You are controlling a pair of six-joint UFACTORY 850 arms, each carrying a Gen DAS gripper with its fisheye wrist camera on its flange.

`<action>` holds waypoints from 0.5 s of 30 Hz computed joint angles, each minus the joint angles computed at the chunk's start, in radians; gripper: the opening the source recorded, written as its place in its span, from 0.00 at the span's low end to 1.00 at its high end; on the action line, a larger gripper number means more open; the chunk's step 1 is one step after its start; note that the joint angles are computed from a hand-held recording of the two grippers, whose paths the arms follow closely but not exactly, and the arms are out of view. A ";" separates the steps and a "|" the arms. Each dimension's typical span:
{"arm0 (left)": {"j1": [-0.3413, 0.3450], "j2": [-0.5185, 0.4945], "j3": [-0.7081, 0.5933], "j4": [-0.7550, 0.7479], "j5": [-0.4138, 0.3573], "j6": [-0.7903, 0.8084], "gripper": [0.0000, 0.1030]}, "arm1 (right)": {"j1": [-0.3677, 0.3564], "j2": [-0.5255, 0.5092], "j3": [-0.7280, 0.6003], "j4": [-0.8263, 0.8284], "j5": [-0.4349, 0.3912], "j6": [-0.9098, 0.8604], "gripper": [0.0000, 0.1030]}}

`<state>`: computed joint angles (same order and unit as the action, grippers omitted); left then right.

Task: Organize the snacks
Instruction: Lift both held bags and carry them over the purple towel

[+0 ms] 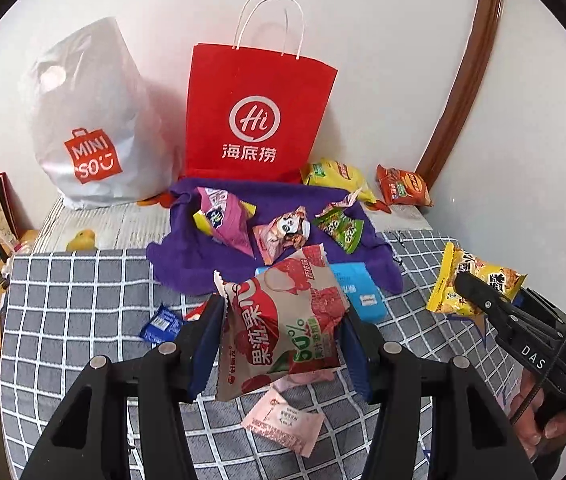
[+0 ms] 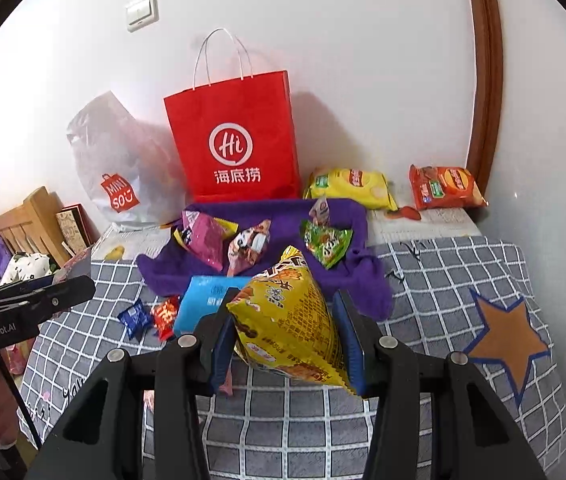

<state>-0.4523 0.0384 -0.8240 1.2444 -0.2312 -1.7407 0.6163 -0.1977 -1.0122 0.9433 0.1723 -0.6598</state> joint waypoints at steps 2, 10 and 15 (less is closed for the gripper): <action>0.002 -0.003 -0.010 -0.004 -0.005 0.008 0.51 | -0.002 -0.005 -0.016 0.027 -0.003 -0.030 0.45; 0.022 -0.019 -0.053 -0.056 -0.013 0.081 0.52 | -0.014 -0.025 -0.068 0.102 -0.016 -0.105 0.45; 0.031 -0.030 -0.070 -0.046 -0.019 0.076 0.52 | -0.022 -0.043 -0.099 0.176 -0.028 -0.172 0.45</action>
<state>-0.4215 0.0086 -0.8936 1.1984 -0.2503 -1.6644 0.5945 -0.2408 -1.1112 1.1196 0.1440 -0.8319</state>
